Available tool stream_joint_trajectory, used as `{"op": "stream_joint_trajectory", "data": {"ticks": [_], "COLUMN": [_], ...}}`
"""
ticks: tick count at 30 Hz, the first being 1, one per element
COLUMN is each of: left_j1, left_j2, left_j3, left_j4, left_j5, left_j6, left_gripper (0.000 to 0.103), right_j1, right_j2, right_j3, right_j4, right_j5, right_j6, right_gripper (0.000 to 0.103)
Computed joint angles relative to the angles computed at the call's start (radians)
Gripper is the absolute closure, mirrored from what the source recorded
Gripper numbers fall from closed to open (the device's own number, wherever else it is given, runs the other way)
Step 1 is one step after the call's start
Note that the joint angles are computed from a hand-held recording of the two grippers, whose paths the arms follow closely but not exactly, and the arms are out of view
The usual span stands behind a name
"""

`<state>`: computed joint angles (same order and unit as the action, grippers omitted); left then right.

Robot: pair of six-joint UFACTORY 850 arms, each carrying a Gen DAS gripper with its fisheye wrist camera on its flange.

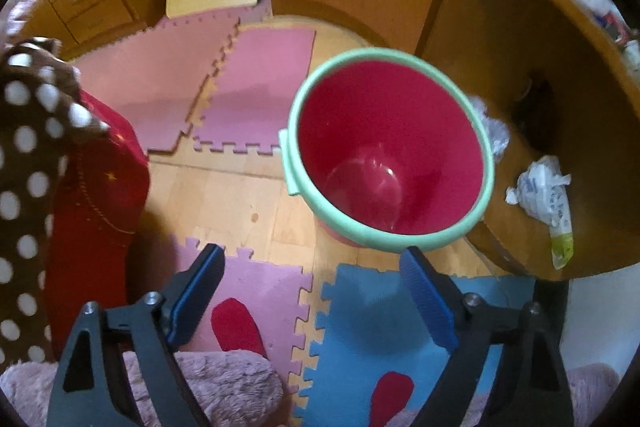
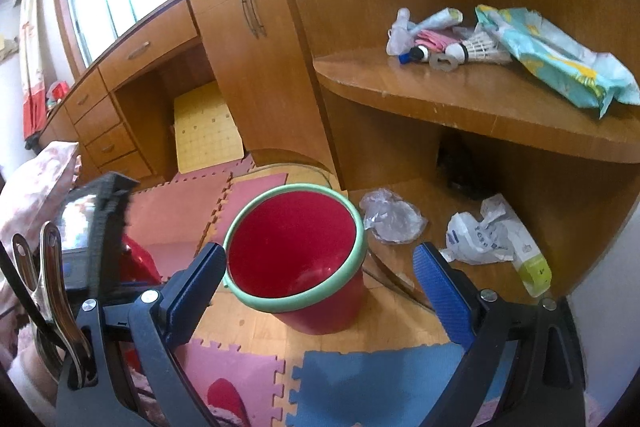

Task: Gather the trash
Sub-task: 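Move the left gripper to the bucket's green rim and close on it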

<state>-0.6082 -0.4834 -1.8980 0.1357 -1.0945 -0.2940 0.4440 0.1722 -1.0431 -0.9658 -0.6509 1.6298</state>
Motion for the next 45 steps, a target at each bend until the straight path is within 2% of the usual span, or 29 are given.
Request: {"op": "stream_joint_trajectory", "data": {"ticks": [12, 17, 25, 31, 38, 41, 45], "left_j1": [-0.005, -0.002, 0.016, 0.029, 0.031, 0.024, 0.029], "left_j2": [-0.181, -0.249, -0.353, -0.401, -0.472, -0.48, -0.467], "left_j3": [-0.147, -0.213, -0.326, -0.37, -0.452, -0.455, -0.417], "left_j4": [0.003, -0.009, -0.034, -0.056, -0.11, -0.078, -0.074], "left_j5": [-0.087, -0.107, -0.182, -0.216, -0.294, -0.307, -0.289], "left_j6": [-0.021, -0.058, -0.083, -0.078, -0.058, -0.045, -0.045], "left_gripper": [0.015, 0.022, 0.034, 0.035, 0.037, 0.044, 0.057], "right_j1": [-0.046, -0.059, -0.076, -0.08, -0.083, -0.086, -0.077], "right_j2": [-0.021, -0.028, -0.058, -0.044, -0.027, -0.021, -0.02], "right_j3": [-0.001, -0.003, -0.012, 0.005, 0.026, 0.035, 0.042], "right_j4": [0.126, 0.169, 0.195, 0.159, 0.141, 0.12, 0.063], "right_j5": [0.061, 0.082, 0.059, 0.04, 0.034, 0.04, 0.036], "right_j6": [-0.084, -0.113, -0.163, -0.138, -0.125, -0.095, -0.042], "right_gripper": [0.006, 0.006, 0.006, 0.006, 0.006, 0.006, 0.006]}}
